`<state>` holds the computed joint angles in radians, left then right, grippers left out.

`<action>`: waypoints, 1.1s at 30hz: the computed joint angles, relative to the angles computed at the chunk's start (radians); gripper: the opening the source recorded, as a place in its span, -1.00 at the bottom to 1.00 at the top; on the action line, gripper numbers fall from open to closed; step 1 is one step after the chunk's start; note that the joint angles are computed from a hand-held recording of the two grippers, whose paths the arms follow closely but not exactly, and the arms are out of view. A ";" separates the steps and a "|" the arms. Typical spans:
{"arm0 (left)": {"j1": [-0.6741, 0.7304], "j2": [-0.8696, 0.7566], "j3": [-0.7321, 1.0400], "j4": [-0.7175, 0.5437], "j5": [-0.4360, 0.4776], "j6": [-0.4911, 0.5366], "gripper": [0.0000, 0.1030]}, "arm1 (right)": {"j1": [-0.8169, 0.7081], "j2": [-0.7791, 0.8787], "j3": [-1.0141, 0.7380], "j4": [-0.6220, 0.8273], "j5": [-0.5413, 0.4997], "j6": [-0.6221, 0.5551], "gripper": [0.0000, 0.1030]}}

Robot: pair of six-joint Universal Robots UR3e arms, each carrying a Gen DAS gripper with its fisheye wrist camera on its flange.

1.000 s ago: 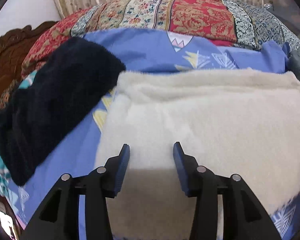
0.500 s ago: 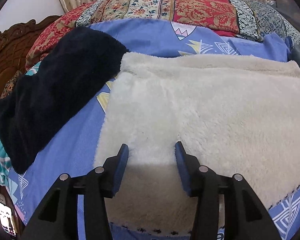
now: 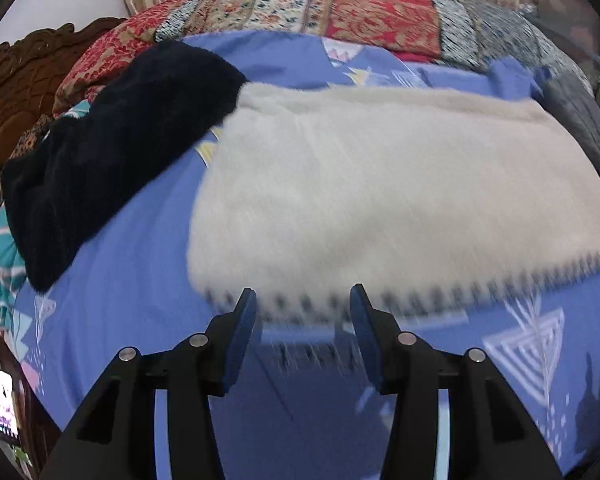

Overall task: Fold large clothes
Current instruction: 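Lay the folded jacket flat with both grippers and release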

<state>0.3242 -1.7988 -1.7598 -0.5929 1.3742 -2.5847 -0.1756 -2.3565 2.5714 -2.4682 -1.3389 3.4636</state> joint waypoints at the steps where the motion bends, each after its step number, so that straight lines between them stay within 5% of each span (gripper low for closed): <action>1: 0.007 0.033 -0.037 -0.005 -0.006 0.012 0.34 | 0.043 0.001 0.005 -0.003 -0.017 0.031 0.34; 13: 0.159 0.456 -0.390 -0.101 -0.121 0.169 0.35 | 0.518 0.272 -0.051 -0.171 -0.304 0.351 0.62; 33: 0.308 0.738 -0.499 -0.280 -0.229 0.318 0.47 | 0.634 0.324 -0.067 -0.180 -0.393 0.482 0.83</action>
<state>0.6320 -1.0608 -2.2588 -0.8724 1.1448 -2.2671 0.4580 -2.0327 2.5040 -2.6483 -1.7318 3.9456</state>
